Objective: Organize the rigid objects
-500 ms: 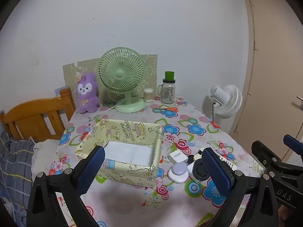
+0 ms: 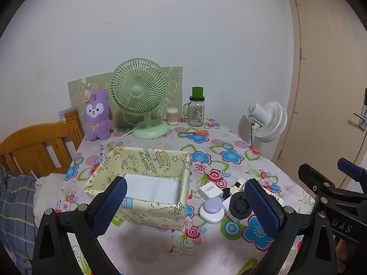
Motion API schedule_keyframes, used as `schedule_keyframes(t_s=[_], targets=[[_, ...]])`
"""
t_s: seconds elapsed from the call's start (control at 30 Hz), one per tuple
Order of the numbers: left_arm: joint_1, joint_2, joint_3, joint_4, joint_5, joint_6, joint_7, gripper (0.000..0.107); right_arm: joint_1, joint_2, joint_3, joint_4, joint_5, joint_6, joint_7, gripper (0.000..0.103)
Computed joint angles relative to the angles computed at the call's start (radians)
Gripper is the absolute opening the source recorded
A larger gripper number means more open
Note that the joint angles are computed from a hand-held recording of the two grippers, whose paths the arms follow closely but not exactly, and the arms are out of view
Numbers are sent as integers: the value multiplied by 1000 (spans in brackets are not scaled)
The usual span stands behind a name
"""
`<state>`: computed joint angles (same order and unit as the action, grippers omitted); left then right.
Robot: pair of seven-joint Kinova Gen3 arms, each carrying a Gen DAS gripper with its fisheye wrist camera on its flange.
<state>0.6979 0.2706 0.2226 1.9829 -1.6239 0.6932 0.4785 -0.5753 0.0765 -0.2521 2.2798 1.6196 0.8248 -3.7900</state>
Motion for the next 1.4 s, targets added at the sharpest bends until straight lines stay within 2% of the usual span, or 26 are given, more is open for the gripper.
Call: schedule_keyframes(t_s=[0.77,1.4], targets=[[-1,12,-19,-30,55,-34,-70,103,21,10,11,-10,10,-29,-2,103],[11,15,-26,-20,31,-29,-47,103,34,14,14,-12,20,-47,0,103]])
